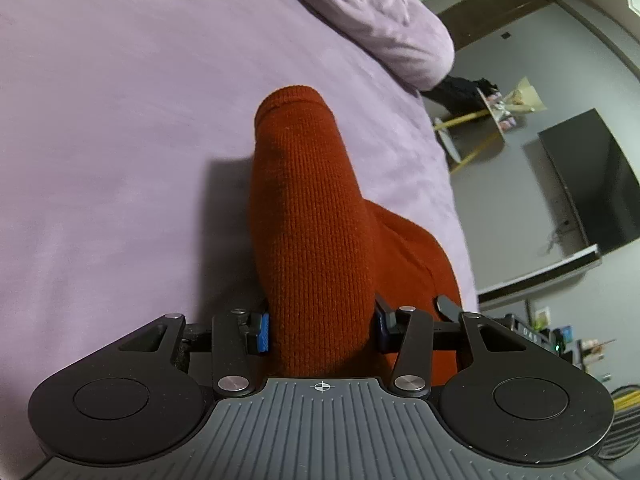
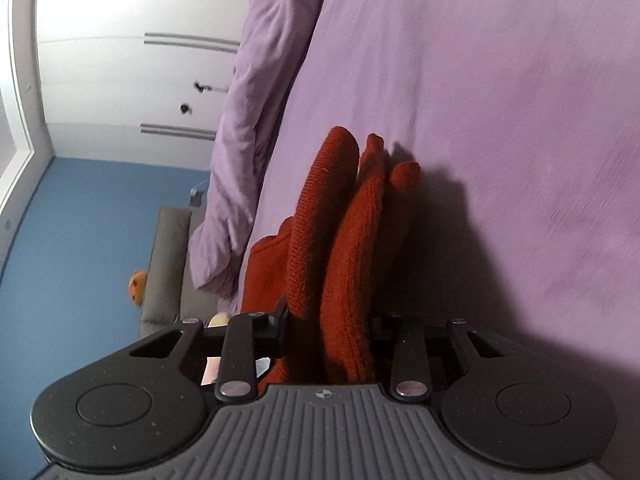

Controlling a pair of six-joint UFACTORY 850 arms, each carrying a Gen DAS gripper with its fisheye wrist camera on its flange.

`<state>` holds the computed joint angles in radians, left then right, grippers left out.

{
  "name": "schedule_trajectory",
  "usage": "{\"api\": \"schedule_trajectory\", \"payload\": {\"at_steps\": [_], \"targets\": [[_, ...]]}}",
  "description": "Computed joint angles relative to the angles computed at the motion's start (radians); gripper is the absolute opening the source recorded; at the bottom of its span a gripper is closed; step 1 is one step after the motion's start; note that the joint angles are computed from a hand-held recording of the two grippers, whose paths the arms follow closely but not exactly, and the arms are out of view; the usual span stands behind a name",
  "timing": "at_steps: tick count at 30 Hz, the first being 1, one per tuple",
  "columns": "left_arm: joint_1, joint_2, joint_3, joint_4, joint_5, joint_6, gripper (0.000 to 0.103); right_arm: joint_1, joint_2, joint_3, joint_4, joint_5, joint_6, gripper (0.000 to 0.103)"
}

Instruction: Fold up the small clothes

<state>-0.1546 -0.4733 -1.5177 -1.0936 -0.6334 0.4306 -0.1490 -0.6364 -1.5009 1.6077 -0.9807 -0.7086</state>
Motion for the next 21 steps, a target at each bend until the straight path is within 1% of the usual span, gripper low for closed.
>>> {"api": "schedule_trajectory", "payload": {"at_steps": [4, 5, 8, 9, 10, 11, 13, 14, 16, 18, 20, 21], "targets": [[0.029, 0.075, 0.085, 0.130, 0.015, -0.071, 0.050, 0.045, 0.005, 0.014, -0.023, -0.038, 0.027, 0.031], [0.037, 0.093, 0.112, 0.159, 0.029, -0.090, 0.050, 0.057, 0.006, 0.018, -0.035, -0.047, 0.040, 0.031], [0.047, 0.134, 0.182, 0.237, 0.090, -0.177, 0.059, 0.093, 0.026, 0.061, -0.063, -0.054, 0.053, 0.033], [0.047, 0.149, 0.205, 0.244, 0.109, -0.197, 0.059, 0.102, 0.038, 0.078, -0.072, -0.046, 0.058, 0.037], [0.047, 0.170, 0.232, 0.210, 0.133, -0.177, 0.060, 0.108, 0.057, 0.100, -0.076, -0.019, 0.062, 0.039], [0.049, 0.205, 0.276, 0.135, 0.163, -0.122, 0.059, 0.111, 0.080, 0.125, -0.077, 0.020, 0.065, 0.044], [0.056, 0.266, 0.346, 0.032, 0.192, -0.042, 0.059, 0.114, 0.150, 0.182, -0.106, 0.138, 0.088, 0.046], [0.058, 0.302, 0.388, -0.039, 0.201, 0.017, 0.059, 0.113, 0.202, 0.231, -0.100, 0.202, 0.058, 0.048], [0.068, 0.369, 0.468, -0.121, 0.198, 0.083, 0.060, 0.108, 0.303, 0.336, -0.055, 0.282, -0.034, 0.050], [0.076, 0.422, 0.543, -0.214, 0.175, 0.119, 0.060, 0.099, 0.390, 0.430, -0.034, 0.311, -0.060, 0.051], [0.082, 0.462, 0.604, -0.295, 0.154, 0.136, 0.060, 0.088, 0.451, 0.509, -0.031, 0.293, -0.061, 0.052], [0.089, 0.464, 0.624, -0.363, 0.123, 0.167, 0.060, 0.088, 0.473, 0.541, -0.021, 0.278, -0.066, 0.052]]}}
